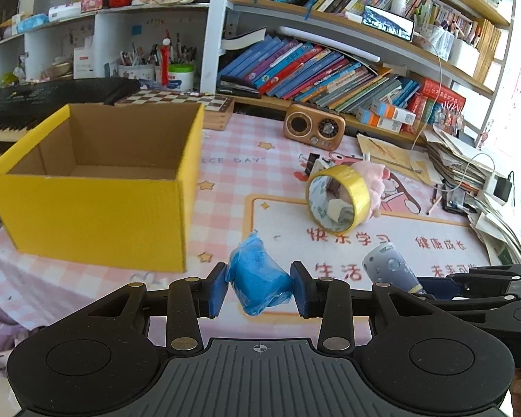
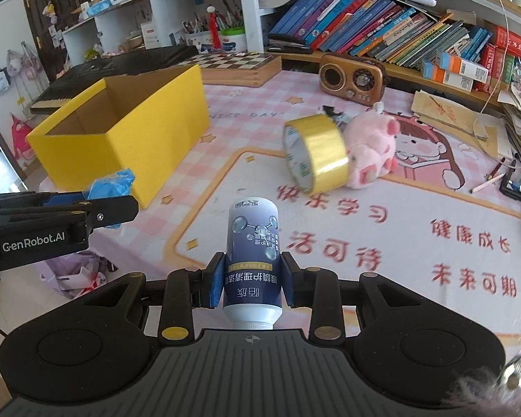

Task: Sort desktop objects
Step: 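Carry the bag and bottle toward the yellow box with both grippers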

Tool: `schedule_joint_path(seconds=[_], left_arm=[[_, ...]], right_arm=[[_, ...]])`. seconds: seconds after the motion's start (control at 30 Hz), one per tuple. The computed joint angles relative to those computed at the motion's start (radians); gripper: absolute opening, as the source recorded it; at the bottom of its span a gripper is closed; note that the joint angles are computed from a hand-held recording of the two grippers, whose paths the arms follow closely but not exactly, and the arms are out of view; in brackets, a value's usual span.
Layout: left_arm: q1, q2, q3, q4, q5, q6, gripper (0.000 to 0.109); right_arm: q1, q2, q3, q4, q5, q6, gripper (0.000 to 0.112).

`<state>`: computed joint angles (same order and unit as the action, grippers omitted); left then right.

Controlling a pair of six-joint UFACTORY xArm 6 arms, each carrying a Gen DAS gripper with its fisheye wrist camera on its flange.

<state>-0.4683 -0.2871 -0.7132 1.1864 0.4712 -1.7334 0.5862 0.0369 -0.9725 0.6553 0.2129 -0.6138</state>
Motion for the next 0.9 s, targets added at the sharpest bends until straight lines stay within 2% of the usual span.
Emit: schedule_joint_path(seconds=[0.27,0.5,0.73,0.9], left_arm=[[0.044,-0.165,0.153,-0.063,-0.054,0.097,0.037],[0.062,-0.31,0.276,-0.132,-0.063,0.178,0.037],[0.057,-0.471,0.391,-0.21,-0.025,0.255,0.037],[0.041,-0.601,0.465,-0.275,0.034,0.321,0.037]], right_arm=[[0.081,-0.052,0.086,-0.202,-0.058,0.261,0.031],[0.135,-0.085,0.141,-0.384,-0.084,0.484,0.031],[0.186,-0.111,0.187,-0.539,-0.106,0.668,0.031],[0.224,-0.116,0.203,-0.609,-0.122,0.759,0.031]])
